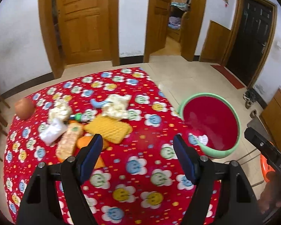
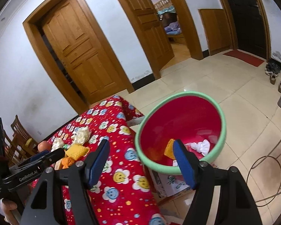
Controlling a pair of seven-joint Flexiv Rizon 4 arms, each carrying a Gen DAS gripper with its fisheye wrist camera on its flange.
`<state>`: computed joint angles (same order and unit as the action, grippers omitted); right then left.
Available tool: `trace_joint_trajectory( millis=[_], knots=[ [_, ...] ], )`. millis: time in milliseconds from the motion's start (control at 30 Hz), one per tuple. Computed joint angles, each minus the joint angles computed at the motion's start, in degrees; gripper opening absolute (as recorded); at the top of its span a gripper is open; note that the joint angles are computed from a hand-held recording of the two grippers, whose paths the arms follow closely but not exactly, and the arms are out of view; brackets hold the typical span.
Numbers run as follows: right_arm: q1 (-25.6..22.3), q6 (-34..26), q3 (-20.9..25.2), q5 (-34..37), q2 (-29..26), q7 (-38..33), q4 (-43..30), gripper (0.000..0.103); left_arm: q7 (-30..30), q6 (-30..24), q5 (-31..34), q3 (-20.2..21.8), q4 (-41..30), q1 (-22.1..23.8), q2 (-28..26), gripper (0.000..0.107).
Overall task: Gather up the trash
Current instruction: 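Move both open tools back over the table, then reach the left tool to the white plastic bag and close on it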
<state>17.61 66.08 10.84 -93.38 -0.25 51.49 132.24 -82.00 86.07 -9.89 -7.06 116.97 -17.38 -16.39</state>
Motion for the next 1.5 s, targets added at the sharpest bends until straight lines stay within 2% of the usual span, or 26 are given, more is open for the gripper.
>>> trace_joint_trajectory(
  millis=[200, 400, 500, 733, 900, 967, 1000, 1067, 1133, 1233, 1333, 1400, 1433, 1500],
  knots=[
    [1.4, 1.6, -0.3, -0.6, -4.7, -1.2, -4.5, 0.072, -1.5, 0.3, 0.2, 2.4, 1.3, 1.8, 0.8, 0.077],
    [3.9, 2.4, -0.7, 1.3, -9.8, -6.1, -9.7, 0.073, -4.4, -1.0, 3.8, 7.1, -0.2, 2.4, -0.3, 0.077],
    [5.1, 2.7, -1.2, 2.5, -11.8, -8.0, -11.8, 0.073, -3.7, -3.0, 3.9, 6.9, -1.3, 4.5, -1.4, 0.077],
    [8.5, 3.7, -2.6, 9.2, -16.8, -15.4, -16.6, 0.073, -4.6, -6.6, 5.5, 9.0, -4.8, 6.7, -5.0, 0.077],
    [11.1, 3.9, -3.6, 17.0, -19.8, -22.4, -19.4, 0.073, -6.8, -7.4, 7.4, 11.0, -7.6, 6.7, -7.9, 0.077],
    [12.2, 4.3, -4.4, 19.1, -20.8, -24.2, -20.5, 0.073, -5.4, -7.5, 6.1, 9.2, -7.8, 8.5, -8.6, 0.077],
    [12.7, 4.4, -4.6, 20.6, -21.5, -25.5, -21.2, 0.073, -3.4, -6.9, 4.1, 6.6, -7.1, 10.7, -8.7, 0.077],
    [13.6, 4.6, -5.2, 23.7, -22.6, -28.0, -22.1, 0.073, 3.7, -3.7, -3.2, -1.6, -4.2, 17.1, -8.7, 0.077],
    [14.5, 5.5, -5.8, 26.8, -24.1, -29.8, -23.3, 0.073, 7.0, -2.2, -6.6, -5.5, -3.1, 19.9, -9.0, 0.077],
    [15.7, 7.2, -6.9, 30.7, -26.1, -32.2, -25.0, 0.073, 11.0, -0.6, -9.7, -8.1, -2.5, 21.5, -9.9, 0.077],
    [17.1, 7.7, -7.9, 34.3, -27.8, -34.8, -26.6, 0.073, 13.0, 0.5, -11.1, -8.9, -2.6, 21.6, -10.9, 0.075],
    [18.3, 8.4, -9.2, 35.8, -28.7, -35.4, -27.3, 0.073, 14.5, -0.2, -12.5, -10.5, -2.6, 22.8, -11.3, 0.067],
    [18.9, 8.6, -9.7, 36.6, -29.0, -35.8, -27.5, 0.073, 15.5, -1.2, -13.4, -11.6, -2.6, 23.6, -11.4, 0.059],
    [19.8, 9.1, -10.8, 37.9, -29.7, -36.3, -28.0, 0.073, 17.5, -2.0, -16.0, -13.9, -1.9, 25.4, -11.5, 0.053]
  ],
)
